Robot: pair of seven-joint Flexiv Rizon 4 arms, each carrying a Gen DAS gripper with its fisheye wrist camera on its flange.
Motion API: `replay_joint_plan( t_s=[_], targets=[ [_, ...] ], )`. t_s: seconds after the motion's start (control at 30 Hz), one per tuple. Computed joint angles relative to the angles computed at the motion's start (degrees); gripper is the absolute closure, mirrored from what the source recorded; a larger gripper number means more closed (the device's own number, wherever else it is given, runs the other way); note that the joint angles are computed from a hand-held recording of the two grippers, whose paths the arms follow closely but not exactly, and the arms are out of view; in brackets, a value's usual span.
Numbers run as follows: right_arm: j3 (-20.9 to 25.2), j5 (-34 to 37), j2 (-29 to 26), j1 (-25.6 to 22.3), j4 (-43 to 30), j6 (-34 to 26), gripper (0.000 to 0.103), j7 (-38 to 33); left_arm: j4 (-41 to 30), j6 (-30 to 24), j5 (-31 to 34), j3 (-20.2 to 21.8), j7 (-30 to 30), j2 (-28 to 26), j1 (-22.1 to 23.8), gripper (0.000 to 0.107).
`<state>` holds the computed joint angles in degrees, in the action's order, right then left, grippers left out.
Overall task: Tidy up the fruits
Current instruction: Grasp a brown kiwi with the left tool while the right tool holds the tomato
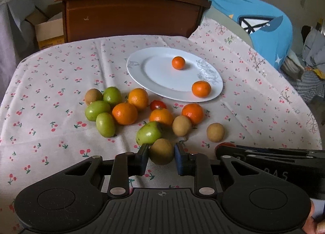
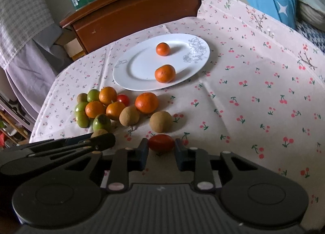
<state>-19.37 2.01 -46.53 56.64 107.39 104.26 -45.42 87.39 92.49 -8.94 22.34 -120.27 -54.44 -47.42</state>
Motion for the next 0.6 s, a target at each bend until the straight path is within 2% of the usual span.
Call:
replay_joint_plan(
  t_s=[0.37,0.6],
  targets=[
    [1.4,2.2,1.4,-0.8,0.8,2.4,0.076,-1.2,2.6,2.7,-1.4,0.3,0.6,1.8,-0.8,0.082],
    [-0.4,4.8,2.6,0.3,0.9,5.6,0.076,-4.6,3.1,5.5,-4.8,1.2,2.3,2.7,-1.0,0.082]
  ],
)
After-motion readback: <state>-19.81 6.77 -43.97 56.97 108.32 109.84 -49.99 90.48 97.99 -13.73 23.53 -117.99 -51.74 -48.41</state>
